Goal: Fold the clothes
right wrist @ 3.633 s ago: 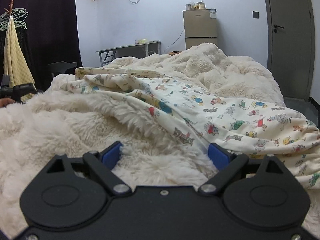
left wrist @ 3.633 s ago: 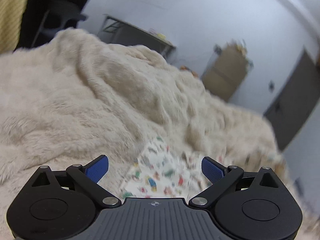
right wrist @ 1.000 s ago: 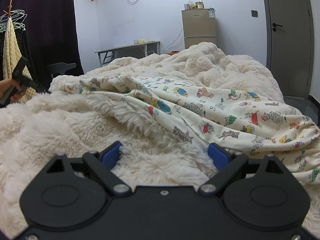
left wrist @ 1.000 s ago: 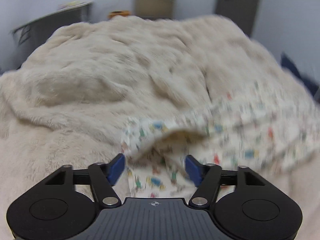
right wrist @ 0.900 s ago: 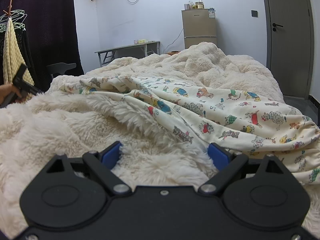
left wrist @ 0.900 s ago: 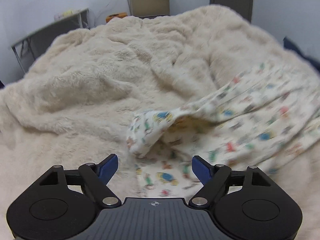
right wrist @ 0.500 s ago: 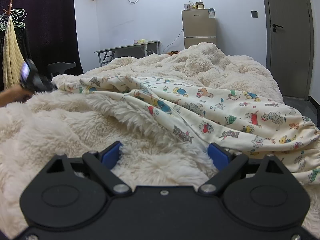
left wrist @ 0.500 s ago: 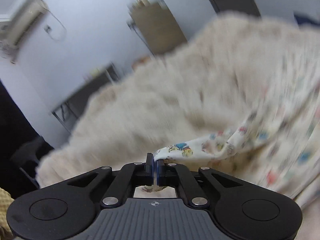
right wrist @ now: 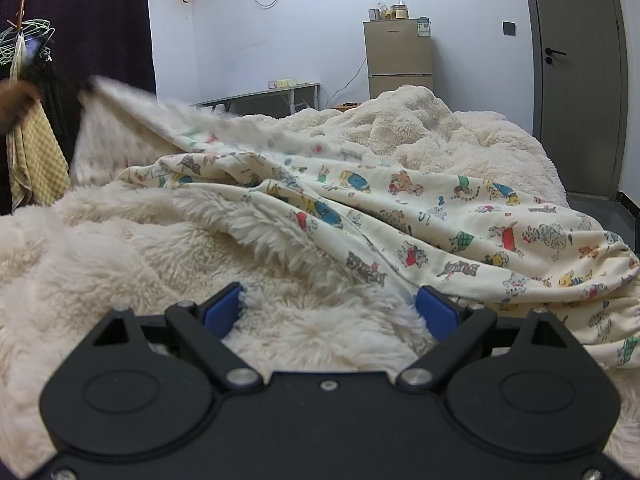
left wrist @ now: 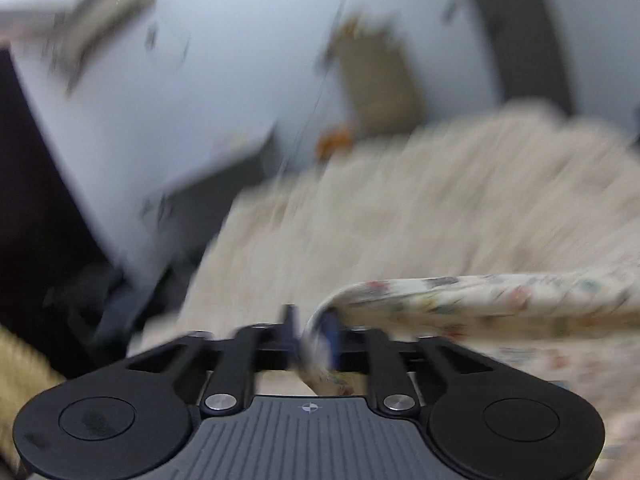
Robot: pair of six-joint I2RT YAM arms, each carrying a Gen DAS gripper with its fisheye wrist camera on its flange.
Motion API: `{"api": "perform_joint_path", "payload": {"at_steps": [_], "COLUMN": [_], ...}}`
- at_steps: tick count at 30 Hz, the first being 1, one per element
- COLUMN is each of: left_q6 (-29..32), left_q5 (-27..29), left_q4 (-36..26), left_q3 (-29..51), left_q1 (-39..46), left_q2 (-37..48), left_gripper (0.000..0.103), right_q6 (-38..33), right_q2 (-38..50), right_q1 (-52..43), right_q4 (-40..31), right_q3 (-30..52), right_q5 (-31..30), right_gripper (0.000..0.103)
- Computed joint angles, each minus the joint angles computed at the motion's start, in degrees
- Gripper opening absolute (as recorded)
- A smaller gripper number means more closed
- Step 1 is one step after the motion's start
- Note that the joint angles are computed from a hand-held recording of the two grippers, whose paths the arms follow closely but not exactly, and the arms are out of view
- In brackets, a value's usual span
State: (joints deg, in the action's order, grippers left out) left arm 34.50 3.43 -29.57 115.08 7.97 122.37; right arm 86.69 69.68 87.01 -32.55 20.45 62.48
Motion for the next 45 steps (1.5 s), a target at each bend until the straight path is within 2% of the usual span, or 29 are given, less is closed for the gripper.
{"api": "perform_joint_path", "payload": {"at_steps": [1,2,3,5,7,8,9,10,11,14,15,17,19,20,21,23,24,26,31,32,33,34,35,36,37,38,39,41,45], "left_q6": [-1.35,-2.49,-3.06,-3.48,-1.69,-0.73,0.02,-0.13,-1.09,-3.54,-5.16,-8.75,-10.72,-11.21,-11.44,-12.15,-12.28,-11.85,-16.62,-18.01,-18.13,-17.54,-15.16,-12.96,-11.78,-11.39,-11.57,-8.81,2.55], "left_q5": [-5.80,-8.12,-7.72,-2.15,1.33,4.13,8.43,13.25,18.88,36.35,38.15,37.35,35.51,35.39,35.62,34.16,31.75,28.41,24.98,23.08,21.03,19.10,14.88,10.79,8.53,7.40,7.49,12.14,18.63], "left_q4": [-1.49,-2.49,-2.59,0.93,8.39,11.41,11.89,9.53,3.93,-19.75,-22.64,-23.25,-24.19,-23.59,-22.13,-16.72,-11.77,-4.53,5.03,6.35,4.87,1.70,-5.06,-8.72,-8.98,-6.43,-1.53,1.28,13.67], "left_q3": [2.43,3.50,2.89,-3.44,-12.27,-16.55,-19.23,-19.41,-16.72,2.20,5.54,7.19,8.37,8.01,6.80,2.65,-1.11,-5.89,-7.33,-7.45,-5.80,-2.74,2.95,5.77,5.71,2.77,-2.53,-9.78,-32.18], "left_q1": [-0.81,-0.90,-0.51,1.64,3.43,4.59,6.40,8.27,10.26,16.14,16.91,17.14,16.28,15.68,14.98,13.22,12.06,10.03,6.74,6.19,5.49,4.69,3.30,2.04,1.47,1.40,1.63,3.85,6.71], "left_q2": [5.40,9.11,10.71,10.84,6.71,4.13,1.88,0.92,1.74,12.97,15.71,18.44,21.05,21.48,21.25,19.23,16.32,11.40,4.48,3.62,4.21,5.76,9.15,11.64,12.48,11.77,9.84,6.46,-6.24], "left_gripper": [0.059,0.059,0.059,0.059,0.060,0.064,0.072,0.078,0.088,0.088,0.088,0.086,0.079,0.064,0.035,0.004,0.000,0.000,0.000,0.000,0.000,0.000,0.008,0.028,0.041,0.061,0.063,0.063,0.062], "right_q6": [0.03,0.07,0.11,-0.13,-0.70,-0.98,-1.00,-1.00,-0.98,-1.18,-1.20,-1.28,-1.26,-1.19,-1.03,-0.68,-0.51,-0.34,-0.75,-0.71,-0.63,-0.64,-0.68,-0.63,-0.55,-0.23,-0.06,0.28,1.01], "right_q2": [0.02,0.04,0.06,-0.13,-0.17,-0.18,-0.09,0.02,0.13,0.10,0.09,-0.06,-0.01,-0.20,-0.18,-0.10,-0.11,-0.11,0.27,0.33,0.40,0.35,0.27,0.24,0.24,0.34,0.49,0.71,0.67], "right_q1": [0.01,0.01,0.02,-0.09,-0.40,-0.55,-0.58,-0.60,-0.61,-0.68,-0.68,-0.72,-0.71,-0.65,-0.59,-0.45,-0.38,-0.30,-0.52,-0.54,-0.53,-0.54,-0.56,-0.53,-0.48,-0.32,-0.24,-0.09,0.25], "right_q4": [-0.08,-0.16,-0.24,0.11,0.65,0.93,0.97,1.01,1.04,1.47,1.59,1.68,1.65,1.57,1.42,1.09,0.91,0.72,1.07,0.96,0.82,0.76,0.72,0.72,0.72,0.48,0.42,0.20,-0.55], "right_q3": [0.03,0.05,0.08,-0.06,-0.12,-0.15,-0.12,-0.08,-0.04,-0.20,-0.27,-0.41,-0.37,-0.49,-0.48,-0.42,-0.39,-0.37,-0.07,0.02,0.13,0.14,0.15,0.13,0.10,0.15,0.21,0.35,0.43], "right_q5": [0.01,0.01,0.02,-0.03,-0.11,-0.15,-0.15,-0.15,-0.15,-0.18,-0.18,-0.19,-0.19,-0.20,-0.19,-0.19,-0.19,-0.19,-0.28,-0.30,-0.31,-0.30,-0.30,-0.29,-0.27,-0.21,-0.18,-0.14,-0.12], "right_gripper": [0.093,0.093,0.093,0.093,0.093,0.093,0.093,0.093,0.093,0.093,0.093,0.093,0.093,0.093,0.093,0.093,0.093,0.093,0.093,0.093,0.093,0.093,0.093,0.093,0.093,0.093,0.093,0.093,0.093]}}
